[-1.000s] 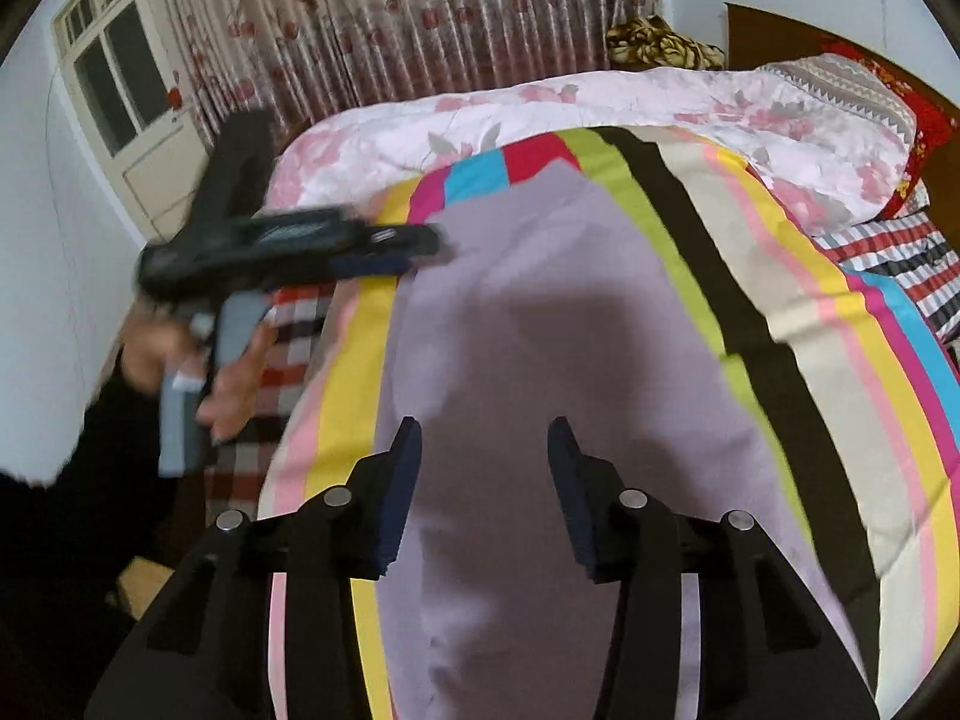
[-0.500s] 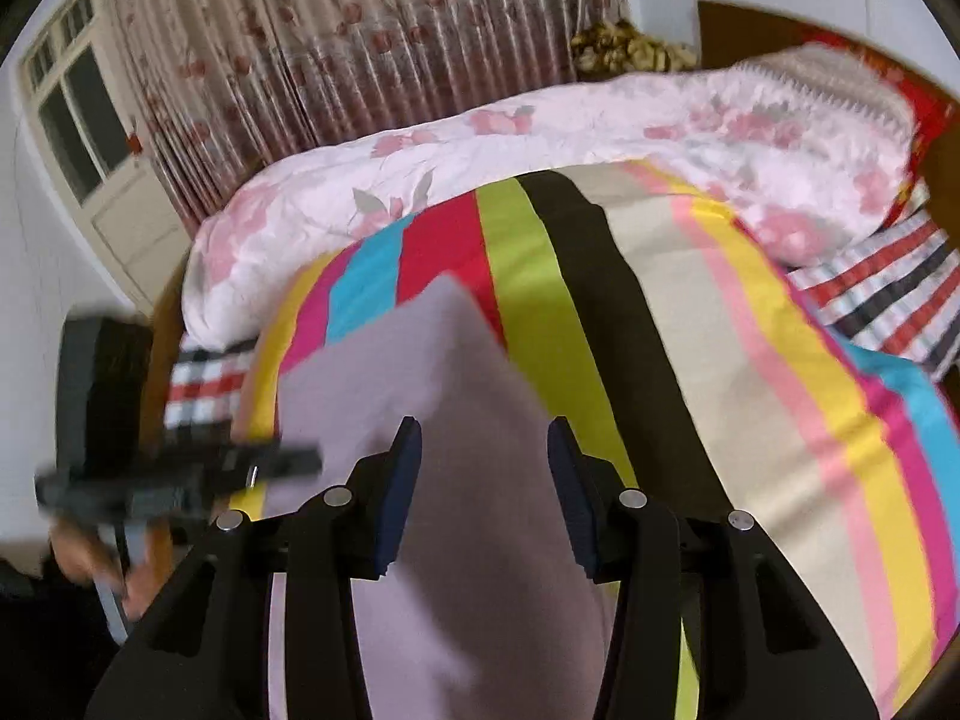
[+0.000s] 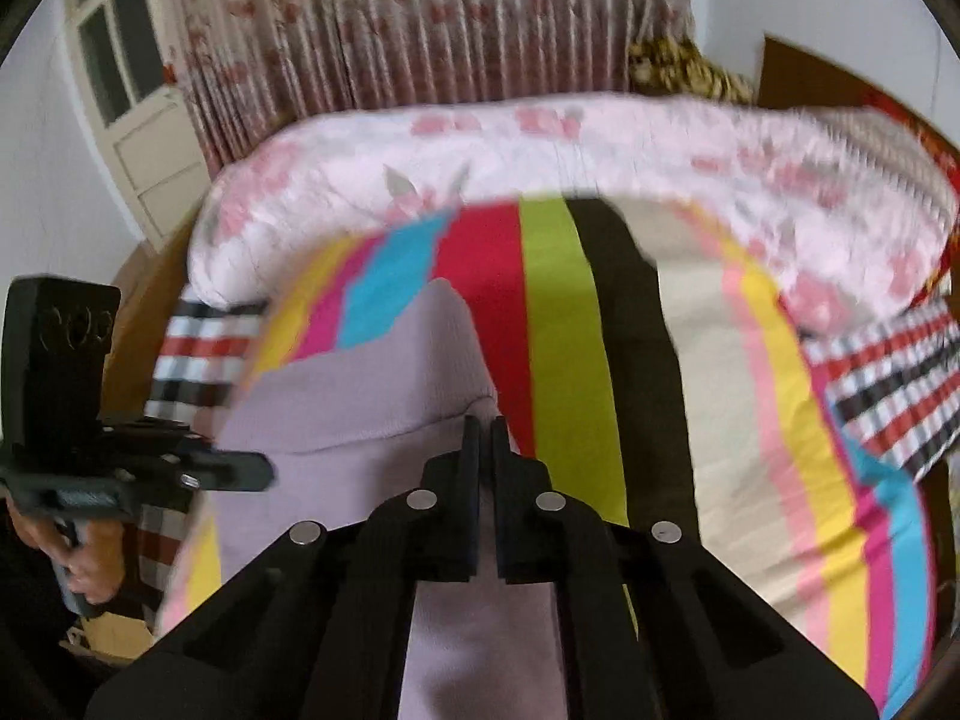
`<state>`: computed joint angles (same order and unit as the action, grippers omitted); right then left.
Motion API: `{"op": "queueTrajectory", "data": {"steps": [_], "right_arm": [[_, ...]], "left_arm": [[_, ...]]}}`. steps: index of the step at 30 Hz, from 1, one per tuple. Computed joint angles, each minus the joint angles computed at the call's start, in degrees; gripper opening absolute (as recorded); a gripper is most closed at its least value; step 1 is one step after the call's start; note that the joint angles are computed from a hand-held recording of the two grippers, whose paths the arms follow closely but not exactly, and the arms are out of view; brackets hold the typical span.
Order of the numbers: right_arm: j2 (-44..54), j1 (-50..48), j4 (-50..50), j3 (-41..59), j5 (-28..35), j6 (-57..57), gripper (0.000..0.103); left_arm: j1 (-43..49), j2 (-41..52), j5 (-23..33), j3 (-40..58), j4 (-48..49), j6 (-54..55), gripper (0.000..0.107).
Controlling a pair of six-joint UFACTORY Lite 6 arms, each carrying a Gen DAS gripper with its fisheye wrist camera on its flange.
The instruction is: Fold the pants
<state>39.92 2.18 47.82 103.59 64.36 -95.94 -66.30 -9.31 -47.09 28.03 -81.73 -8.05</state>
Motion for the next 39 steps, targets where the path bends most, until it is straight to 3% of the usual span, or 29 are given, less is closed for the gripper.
{"op": "queueTrajectory", "data": {"steps": [2, 4, 6, 10, 11, 13, 15, 17, 18, 20, 23, 28, 30, 39], "right_arm": [[-0.9, 0.5, 1.0, 0.2, 1.2, 1.2, 0.005], [-0.3, 4.3, -3.0, -1.8, -5.9, 3.8, 0.005], [1.6, 6.8, -6.7, -3.3, -11.3, 6.5, 0.005], [3.9, 6.6, -6.5, -3.5, -12.5, 8.1, 0.005], [4.4, 6.2, -6.5, -2.4, -12.0, 9.2, 0.008], [4.2, 5.8, -7.2, -2.1, -12.8, 10.8, 0.039], [2.3, 4.3, -7.0, -3.3, -11.9, 10.8, 0.041], [-3.9, -0.8, -3.0, -9.3, -8.5, 4.3, 0.041], [-7.8, -4.0, -0.9, -13.8, -7.2, -0.6, 0.041], [-15.3, -13.0, 1.2, -22.9, -2.6, -10.7, 0.041], [-19.9, -27.6, -2.7, -31.3, 3.6, -20.9, 0.039], [-24.5, -45.7, -11.5, -43.5, 2.2, -35.9, 0.026], [-26.0, -49.0, -12.2, -47.0, 0.6, -40.1, 0.022], [-28.7, -52.8, -6.9, -55.3, -7.1, -53.1, 0.017]], "left_arm": [[0.6, -2.4, 0.3, -1.0, -1.8, 2.7, 0.008], [8.8, -2.3, 9.8, -4.7, 5.8, -4.1, 0.008], [14.4, 2.2, 15.0, -5.5, 16.7, -13.9, 0.008], [14.2, 5.3, 14.3, -4.3, 16.5, -12.8, 0.014], [14.3, 5.3, 14.4, -4.3, 15.8, -11.8, 0.02], [15.3, 6.1, 15.5, -3.7, 15.5, -10.7, 0.027], [15.3, 5.7, 15.0, -4.1, 17.7, -12.9, 0.038], [12.8, 3.5, 12.7, -4.9, 14.8, -11.7, 0.086], [10.4, 2.7, 10.3, -4.7, 9.8, -8.4, 0.091], [6.8, 2.5, 7.3, -4.6, 6.8, -7.1, 0.092], [4.7, 3.8, 5.9, -4.9, 11.5, -13.6, 0.09], [5.8, 9.8, 7.2, -0.8, 16.2, -17.3, 0.078], [7.0, 11.7, 8.1, -0.1, 18.1, -19.9, 0.074], [8.3, 13.1, 7.9, -0.6, 22.5, -24.5, 0.074]]}}
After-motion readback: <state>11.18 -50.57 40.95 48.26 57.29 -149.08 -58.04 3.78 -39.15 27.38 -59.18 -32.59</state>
